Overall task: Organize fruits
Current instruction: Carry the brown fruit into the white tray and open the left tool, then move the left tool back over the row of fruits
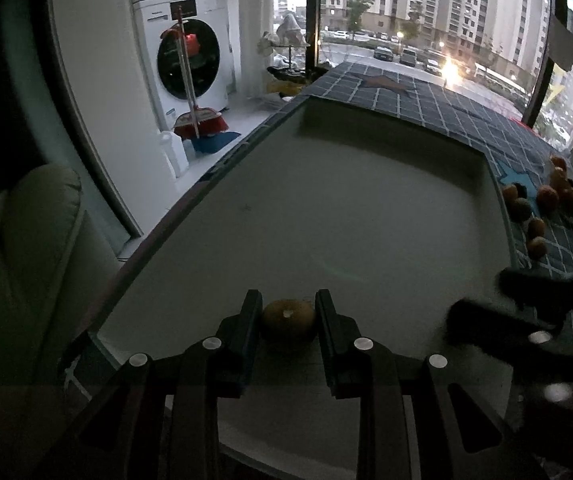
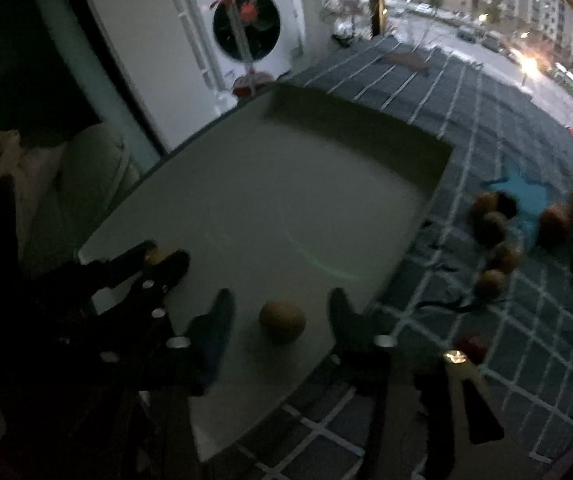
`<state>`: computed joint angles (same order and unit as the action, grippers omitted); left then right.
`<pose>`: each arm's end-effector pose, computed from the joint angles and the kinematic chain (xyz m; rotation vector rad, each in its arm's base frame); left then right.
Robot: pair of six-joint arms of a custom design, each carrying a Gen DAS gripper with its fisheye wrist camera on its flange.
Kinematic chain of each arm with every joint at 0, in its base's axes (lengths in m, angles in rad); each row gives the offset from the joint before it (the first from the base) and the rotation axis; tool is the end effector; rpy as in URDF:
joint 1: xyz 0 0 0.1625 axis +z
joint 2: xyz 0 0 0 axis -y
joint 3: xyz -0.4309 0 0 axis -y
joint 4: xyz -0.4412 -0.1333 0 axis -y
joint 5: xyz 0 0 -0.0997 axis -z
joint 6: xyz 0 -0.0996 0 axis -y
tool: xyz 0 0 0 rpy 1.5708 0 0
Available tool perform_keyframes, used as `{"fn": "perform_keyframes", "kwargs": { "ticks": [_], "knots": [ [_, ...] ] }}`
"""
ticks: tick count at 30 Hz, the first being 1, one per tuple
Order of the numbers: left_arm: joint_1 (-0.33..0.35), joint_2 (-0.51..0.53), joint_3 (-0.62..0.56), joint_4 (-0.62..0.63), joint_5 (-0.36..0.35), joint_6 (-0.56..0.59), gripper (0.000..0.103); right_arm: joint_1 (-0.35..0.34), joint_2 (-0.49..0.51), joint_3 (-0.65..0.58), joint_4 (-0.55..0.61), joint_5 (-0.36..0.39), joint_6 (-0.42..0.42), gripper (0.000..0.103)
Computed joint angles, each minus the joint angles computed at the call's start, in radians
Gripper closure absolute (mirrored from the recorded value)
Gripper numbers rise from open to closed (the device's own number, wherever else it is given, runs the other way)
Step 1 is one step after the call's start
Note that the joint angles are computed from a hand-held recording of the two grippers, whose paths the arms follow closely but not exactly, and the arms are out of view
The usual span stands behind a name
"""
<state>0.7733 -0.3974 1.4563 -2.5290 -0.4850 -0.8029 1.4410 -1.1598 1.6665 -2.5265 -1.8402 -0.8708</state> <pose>-0.3520 -0.6530 -0.1116 0.0602 2.1732 -0.8645 0.0167 -0.6974 0.3002 0.8900 -2.5196 0.3615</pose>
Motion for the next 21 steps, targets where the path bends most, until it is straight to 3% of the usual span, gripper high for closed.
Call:
{"fn": "perform_keyframes", "kwargs": {
  "ticks": [1, 2, 3, 4, 7, 16, 21],
  "knots": [
    [-0.001, -0.003, 0.001, 0.016, 0.003, -0.013, 0.043, -0.005, -0.008, -0.003, 0.01, 0.027, 0.008, 0.02],
    [-0.004, -0.004, 0.001, 0.032, 0.014, -0.03, 0.008, -0.008, -0.017, -0.001, 0.002, 0.045, 0.015, 0.016],
    [-0.012, -0.002, 0.008, 0.014, 0.044, -0.032, 0.002, -0.01, -0.027, 0.004, -0.015, 0.058, 0.019, 0.016],
    [-0.027, 0.007, 0.019, -0.045, 0.094, -0.005, 0.002, -0.012, -0.033, 0.006, -0.026, 0.064, 0.025, 0.015],
    [-0.044, 0.023, 0.01, -0.126, 0.1, 0.093, 0.002, -0.026, -0.044, 0.001, -0.054, 0.068, 0.045, 0.0],
    [-0.096, 0.11, -0.099, -0.17, 0.037, 0.317, 0.002, -0.118, -0.037, -0.107, -0.007, -0.01, 0.239, 0.0],
    [-0.125, 0.169, -0.172, -0.167, -0.018, 0.418, 0.002, -0.175, -0.046, -0.137, -0.028, -0.071, 0.273, 0.0]
  ]
}}
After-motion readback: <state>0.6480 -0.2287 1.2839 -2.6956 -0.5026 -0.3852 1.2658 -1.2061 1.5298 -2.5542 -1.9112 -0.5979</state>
